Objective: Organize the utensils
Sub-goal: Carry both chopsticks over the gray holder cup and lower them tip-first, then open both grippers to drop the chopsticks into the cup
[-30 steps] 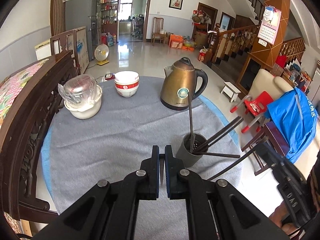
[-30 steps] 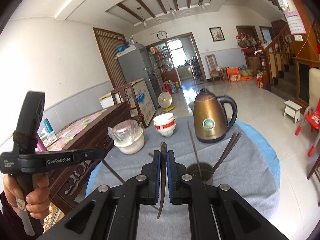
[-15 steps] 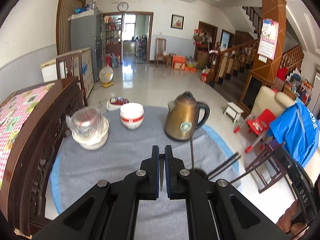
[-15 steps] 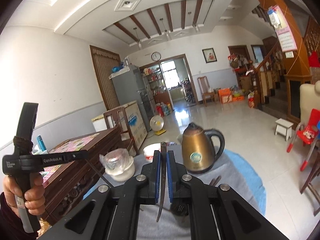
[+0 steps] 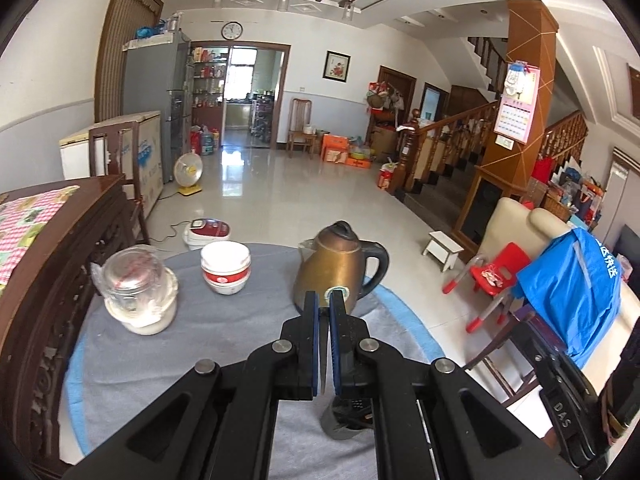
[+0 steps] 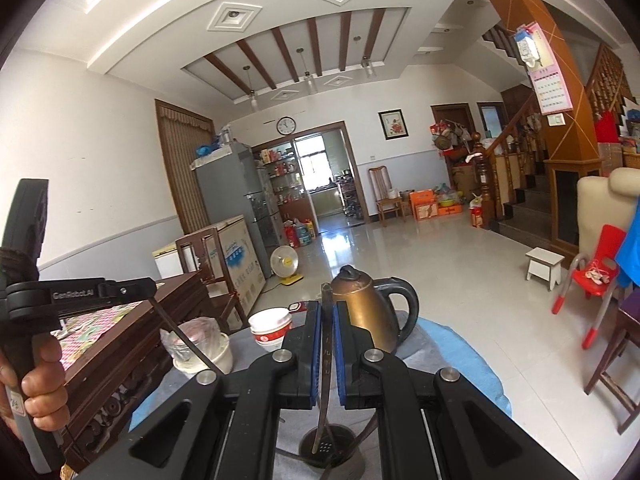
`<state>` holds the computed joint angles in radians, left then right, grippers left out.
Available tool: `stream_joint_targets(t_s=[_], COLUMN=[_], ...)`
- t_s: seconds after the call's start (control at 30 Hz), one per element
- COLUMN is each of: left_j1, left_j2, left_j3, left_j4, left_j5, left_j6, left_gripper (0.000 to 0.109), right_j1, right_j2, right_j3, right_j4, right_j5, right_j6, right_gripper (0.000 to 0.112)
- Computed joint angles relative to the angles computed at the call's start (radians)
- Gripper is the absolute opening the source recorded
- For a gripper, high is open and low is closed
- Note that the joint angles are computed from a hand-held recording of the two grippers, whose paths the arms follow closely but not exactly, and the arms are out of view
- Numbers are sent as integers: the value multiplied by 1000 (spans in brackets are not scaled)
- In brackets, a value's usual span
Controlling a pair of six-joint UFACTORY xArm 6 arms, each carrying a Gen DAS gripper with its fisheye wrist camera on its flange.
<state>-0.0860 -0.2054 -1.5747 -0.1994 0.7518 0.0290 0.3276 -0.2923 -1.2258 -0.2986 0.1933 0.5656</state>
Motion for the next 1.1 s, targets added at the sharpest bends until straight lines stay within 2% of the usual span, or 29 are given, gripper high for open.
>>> stream_joint_targets(t_s=[0.2, 0.33, 0.7, 1.1], left_j1=[-18, -19, -13, 21], left_j2=[27, 52, 95, 112], left_j3=[1, -7, -3, 18], left_j4=[-58, -103, -125, -175], left_j5=[-2, 14, 70, 126], left_j6=[47, 89, 111, 154], left_gripper=[5, 5, 5, 5], right_j1=[-25, -27, -17, 3], right_j2=[33, 51, 74, 100], right_j3=[-2, 2, 18, 12], right_j4=[-37, 11, 116, 301], right_j5=[-9, -3, 19, 71], right_j6=[35, -6, -106, -260], right_gripper=[7, 7, 7, 7])
